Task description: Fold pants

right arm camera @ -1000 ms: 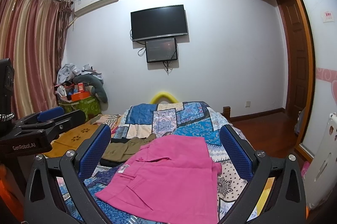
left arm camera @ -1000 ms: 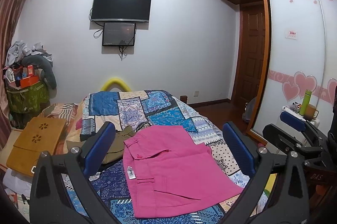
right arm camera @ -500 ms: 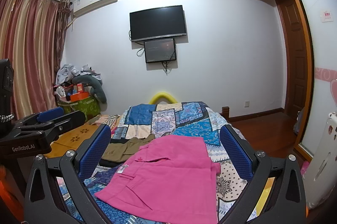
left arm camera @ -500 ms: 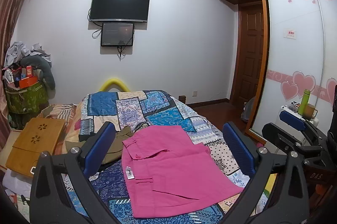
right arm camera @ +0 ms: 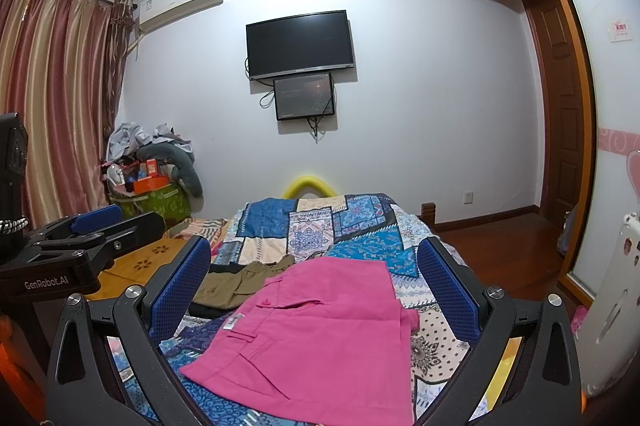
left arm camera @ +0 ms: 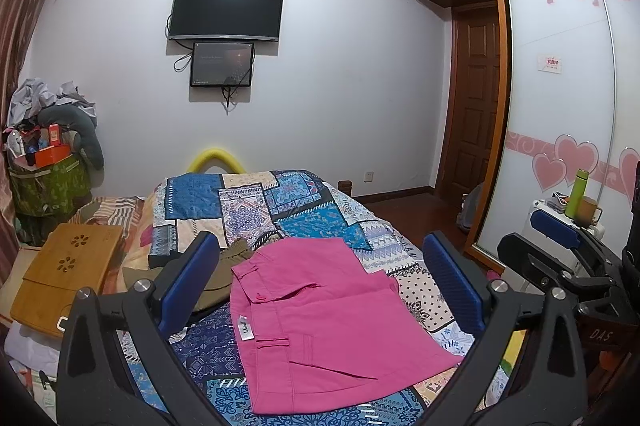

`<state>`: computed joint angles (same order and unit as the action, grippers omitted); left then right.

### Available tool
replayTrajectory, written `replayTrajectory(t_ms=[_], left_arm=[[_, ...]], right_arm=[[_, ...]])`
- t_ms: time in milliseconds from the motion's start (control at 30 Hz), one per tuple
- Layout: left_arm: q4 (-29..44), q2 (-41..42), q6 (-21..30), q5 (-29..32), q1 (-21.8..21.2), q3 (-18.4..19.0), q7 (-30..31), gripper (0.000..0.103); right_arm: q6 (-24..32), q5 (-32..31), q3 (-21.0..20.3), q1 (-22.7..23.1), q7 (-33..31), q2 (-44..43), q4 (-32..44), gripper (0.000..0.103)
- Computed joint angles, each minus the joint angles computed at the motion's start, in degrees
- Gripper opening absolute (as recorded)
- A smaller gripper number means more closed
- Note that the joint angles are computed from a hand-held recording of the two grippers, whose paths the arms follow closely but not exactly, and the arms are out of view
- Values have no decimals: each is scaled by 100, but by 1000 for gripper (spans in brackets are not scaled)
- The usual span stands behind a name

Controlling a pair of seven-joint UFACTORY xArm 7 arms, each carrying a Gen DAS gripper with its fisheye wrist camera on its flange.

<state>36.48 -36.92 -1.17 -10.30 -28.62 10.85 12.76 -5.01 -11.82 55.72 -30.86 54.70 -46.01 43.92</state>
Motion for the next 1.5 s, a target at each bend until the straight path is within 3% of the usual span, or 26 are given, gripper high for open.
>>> replayTrajectory(t_ms=[733, 1000, 1167, 1367, 1500], left_arm=[[131, 267, 27, 5, -30, 66, 22, 103], [860, 1302, 358, -298, -208, 376, 434, 103], [1656, 2281, 1001, -786, -300, 650, 1004, 103], [2530, 3438, 1728, -987, 191, 430, 1188, 102], [3118, 4163, 2303, -722, 559, 277, 1037, 75]], right_arm=[[51, -45, 86, -119, 50, 107, 61, 102], [14, -194, 387, -589, -60, 595, 165, 103], [118, -358, 726, -1041, -221, 1225, 257, 102], [444, -747, 1116, -1476, -476, 2180, 397, 102], [653, -1121, 1221, -1625, -544, 2980, 461, 102]])
